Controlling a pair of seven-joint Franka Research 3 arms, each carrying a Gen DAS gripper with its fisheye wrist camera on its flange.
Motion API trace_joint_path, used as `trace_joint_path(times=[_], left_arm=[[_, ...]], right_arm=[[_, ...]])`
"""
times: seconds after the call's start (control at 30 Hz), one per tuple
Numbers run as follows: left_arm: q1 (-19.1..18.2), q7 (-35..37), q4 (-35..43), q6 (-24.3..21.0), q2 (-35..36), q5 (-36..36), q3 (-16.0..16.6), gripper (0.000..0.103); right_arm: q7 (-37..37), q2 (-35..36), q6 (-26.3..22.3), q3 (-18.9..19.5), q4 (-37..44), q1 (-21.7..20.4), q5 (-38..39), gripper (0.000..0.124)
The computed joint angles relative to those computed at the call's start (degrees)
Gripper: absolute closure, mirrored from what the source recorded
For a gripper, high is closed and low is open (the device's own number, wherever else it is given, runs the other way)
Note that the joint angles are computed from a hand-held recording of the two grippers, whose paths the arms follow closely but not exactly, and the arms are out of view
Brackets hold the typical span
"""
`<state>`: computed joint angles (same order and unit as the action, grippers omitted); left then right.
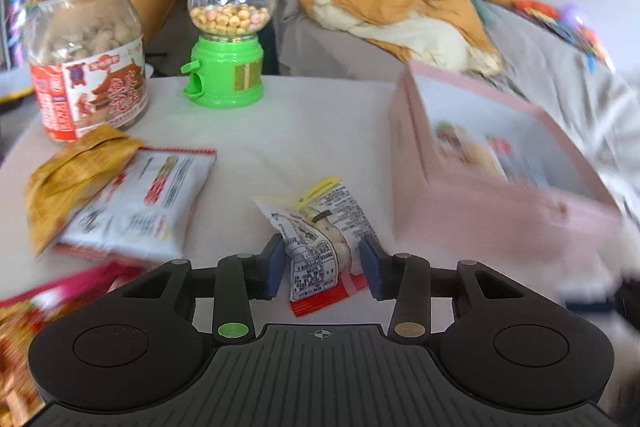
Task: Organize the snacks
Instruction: 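Grasp the white packet with red edge on the table with the left gripper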
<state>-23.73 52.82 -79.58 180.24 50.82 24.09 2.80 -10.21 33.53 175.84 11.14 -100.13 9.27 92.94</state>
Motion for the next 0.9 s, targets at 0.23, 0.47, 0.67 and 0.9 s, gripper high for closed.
trace_joint_path(times=[0.23, 0.47, 0.67, 0.9], left_arm=[[-5.85, -2.07, -11.27, -5.40, -8.92, 5.38, 5.63, 0.057], [0.99, -6.03, -3.16, -5.45, -3.43, -0.37, -2.88, 0.025], [-2.50, -7.49, 5.92, -13.08, 0.99, 2.93, 0.39, 0.018], [-5.49, -11.21, 4.91, -12.49, 0.85, 10.87, 4.13, 0.015]], right_arm=[[0.25, 0.08, 0.14, 0.04, 0.06, 0.02, -0.35, 0.029], [0.74, 0.03, 0.29, 0.57, -0.20, -0.53, -1.53, 0.028], [0.45, -0.05, 0.30, 0.77, -0.31, -0.73, -1.30, 0.028], [0.42, -0.11, 0.35, 0.71, -0.36, -0.61, -1.20, 0.028]])
